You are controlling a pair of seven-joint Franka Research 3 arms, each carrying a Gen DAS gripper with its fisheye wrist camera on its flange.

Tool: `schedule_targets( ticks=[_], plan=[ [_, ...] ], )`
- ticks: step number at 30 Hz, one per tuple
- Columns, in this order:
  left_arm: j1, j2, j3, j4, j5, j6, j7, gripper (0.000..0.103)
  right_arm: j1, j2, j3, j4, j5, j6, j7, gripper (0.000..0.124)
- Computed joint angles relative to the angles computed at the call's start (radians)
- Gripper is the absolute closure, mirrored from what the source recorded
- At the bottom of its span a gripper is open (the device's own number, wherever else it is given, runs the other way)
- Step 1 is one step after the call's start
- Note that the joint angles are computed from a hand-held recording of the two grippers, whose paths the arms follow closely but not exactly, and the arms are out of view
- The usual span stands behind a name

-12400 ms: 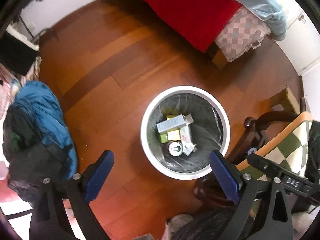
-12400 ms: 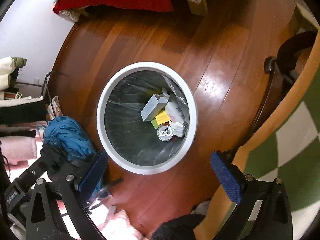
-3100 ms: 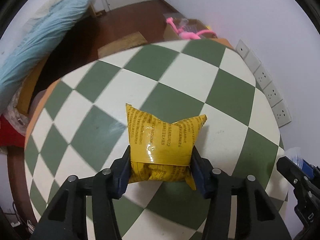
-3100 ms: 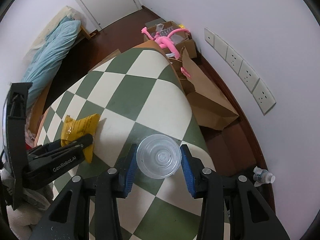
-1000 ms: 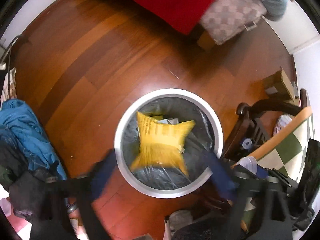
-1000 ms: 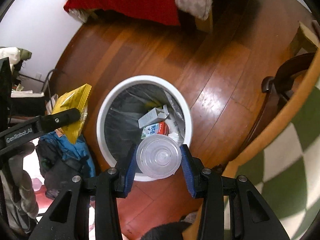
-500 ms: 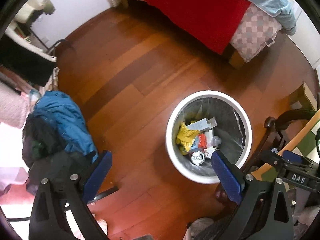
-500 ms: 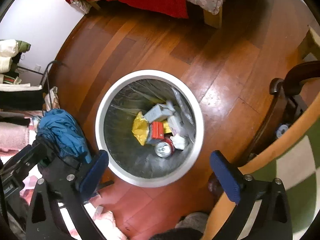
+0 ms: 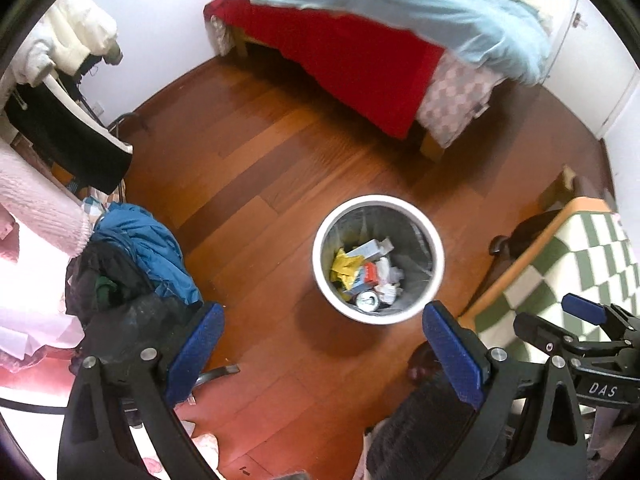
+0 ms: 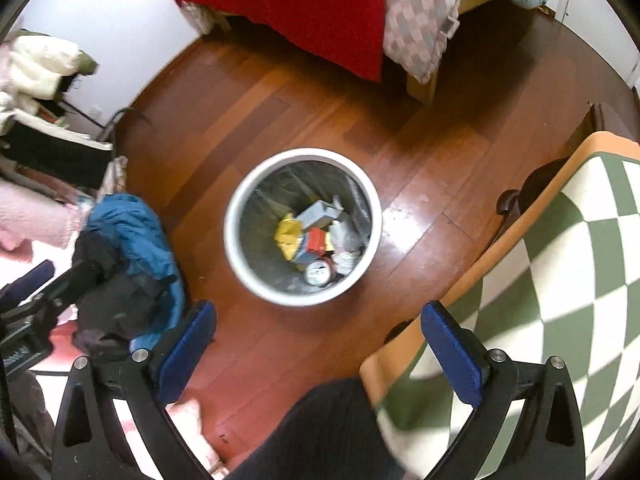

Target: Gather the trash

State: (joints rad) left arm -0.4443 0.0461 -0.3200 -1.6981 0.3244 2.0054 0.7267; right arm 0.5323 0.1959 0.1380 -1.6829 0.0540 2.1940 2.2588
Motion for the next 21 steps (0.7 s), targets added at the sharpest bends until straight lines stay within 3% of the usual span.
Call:
schedule_targets(
  ticks=[9, 21],
  plan=[
    [-0.011, -0.167, -0.021, -0.021, -0.072, -0.014, 0.012, 0.002, -0.003, -0.228, 0.044, -0.068, 0.029, -0.024, -0.011, 0.021],
    [0.001, -0.303, -0.020, -0.036, -0.192, -0.010, 0.030, 0.002, -0.014, -0.356, 0.080, 0.009, 0.130, -0.083, -0.070, 0.021]
  ],
)
